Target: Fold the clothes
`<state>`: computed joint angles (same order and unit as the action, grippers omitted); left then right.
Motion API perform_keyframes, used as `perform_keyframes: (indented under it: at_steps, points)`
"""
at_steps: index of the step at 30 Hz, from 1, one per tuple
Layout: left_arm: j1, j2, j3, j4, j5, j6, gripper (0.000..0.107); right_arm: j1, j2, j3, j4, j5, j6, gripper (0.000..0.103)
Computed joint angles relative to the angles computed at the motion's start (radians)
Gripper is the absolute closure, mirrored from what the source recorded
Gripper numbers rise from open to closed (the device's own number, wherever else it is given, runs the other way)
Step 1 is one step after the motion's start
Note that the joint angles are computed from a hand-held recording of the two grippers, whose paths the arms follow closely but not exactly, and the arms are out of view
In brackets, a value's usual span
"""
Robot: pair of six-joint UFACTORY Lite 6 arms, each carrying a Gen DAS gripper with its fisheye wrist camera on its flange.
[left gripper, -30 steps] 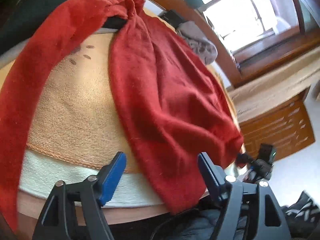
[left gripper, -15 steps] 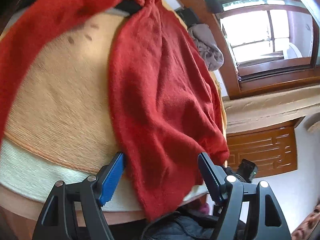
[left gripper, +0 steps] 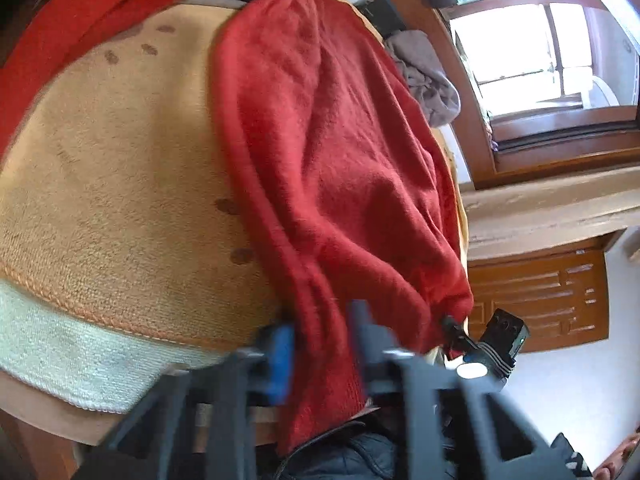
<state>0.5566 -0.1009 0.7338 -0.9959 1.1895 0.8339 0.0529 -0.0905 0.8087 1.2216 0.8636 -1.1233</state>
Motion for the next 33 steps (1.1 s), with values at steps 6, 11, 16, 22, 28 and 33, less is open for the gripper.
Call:
perform_keyframes:
  at_steps: [6,11,16,22,28,33]
  points:
    - [0.162,-0.102,-0.009,-0.029,0.139,0.074,0.1,-0.053,-0.038,-0.011,0.078,0.273,-0.091,0.095]
    - [0.345,-0.19,0.07,-0.02,0.311,0.12,0.1,-0.085,-0.17,-0.046,0.078,0.471,-0.114,0.095]
    - [0.387,-0.187,0.092,0.039,0.301,0.144,0.1,-0.03,-0.155,-0.099,0.008,0.359,-0.067,0.095]
    - [0.403,-0.188,0.02,0.182,0.104,0.104,0.1,-0.033,-0.088,-0.123,-0.101,0.221,0.068,0.085]
    - [0.463,-0.201,0.138,0.178,0.077,0.093,0.1,-0.216,-0.299,-0.096,-0.212,0.277,0.126,0.023]
    - [0.265,-0.215,0.262,0.085,0.072,0.027,0.1,-0.495,-0.446,-0.114,-0.252,0.243,0.123,0.009]
